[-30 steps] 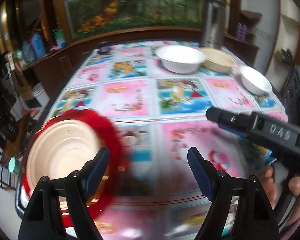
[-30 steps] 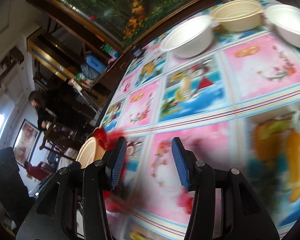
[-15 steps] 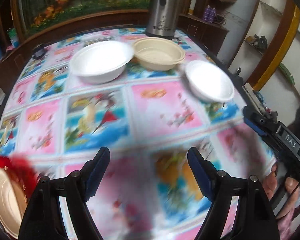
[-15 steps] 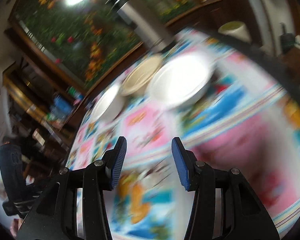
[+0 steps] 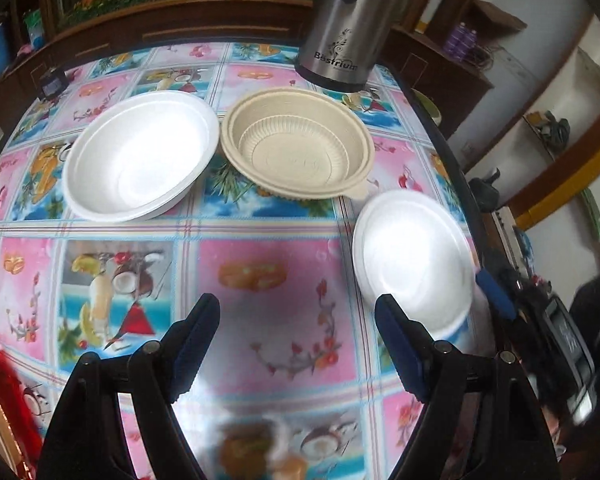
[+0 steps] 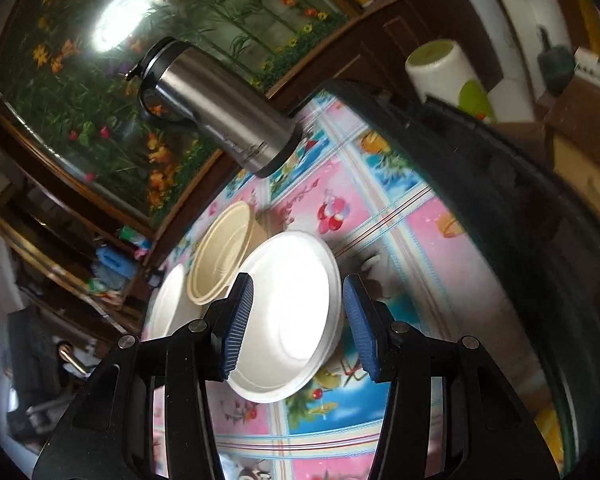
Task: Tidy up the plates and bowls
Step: 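Move the left tool to the small white plate, then grasp the rim of the small white plate with the left tool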
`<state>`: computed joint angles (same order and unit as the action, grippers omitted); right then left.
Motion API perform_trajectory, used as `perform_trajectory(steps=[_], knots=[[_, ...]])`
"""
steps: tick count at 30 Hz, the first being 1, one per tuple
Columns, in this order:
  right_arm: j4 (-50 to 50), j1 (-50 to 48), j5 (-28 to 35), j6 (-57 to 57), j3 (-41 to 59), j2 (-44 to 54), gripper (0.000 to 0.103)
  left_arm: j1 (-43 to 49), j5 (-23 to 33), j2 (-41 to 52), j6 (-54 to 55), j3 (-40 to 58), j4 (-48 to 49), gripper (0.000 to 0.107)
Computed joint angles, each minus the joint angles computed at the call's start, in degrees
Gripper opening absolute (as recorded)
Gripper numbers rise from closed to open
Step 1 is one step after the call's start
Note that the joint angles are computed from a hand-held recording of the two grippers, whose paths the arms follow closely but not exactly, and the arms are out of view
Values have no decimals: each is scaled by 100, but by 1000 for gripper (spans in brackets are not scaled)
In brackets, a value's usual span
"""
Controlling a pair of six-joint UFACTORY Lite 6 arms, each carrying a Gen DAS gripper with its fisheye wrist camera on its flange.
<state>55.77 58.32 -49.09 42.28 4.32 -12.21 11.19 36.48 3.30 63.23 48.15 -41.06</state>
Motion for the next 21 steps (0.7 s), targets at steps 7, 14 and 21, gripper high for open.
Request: perform_trajectory(steps=[7,14,21], knots=[[-614,113,-438,1167,-262,220,46,-636,-146,357,-592,235,-248,80],[-1546,-341,-693,1866,-140,786,46,-1124,-468,586,-921,215,-303,80],[-2248,-700,-935,2328,-60,1185,46,-1159,-596,764,-854,130,-429,50]])
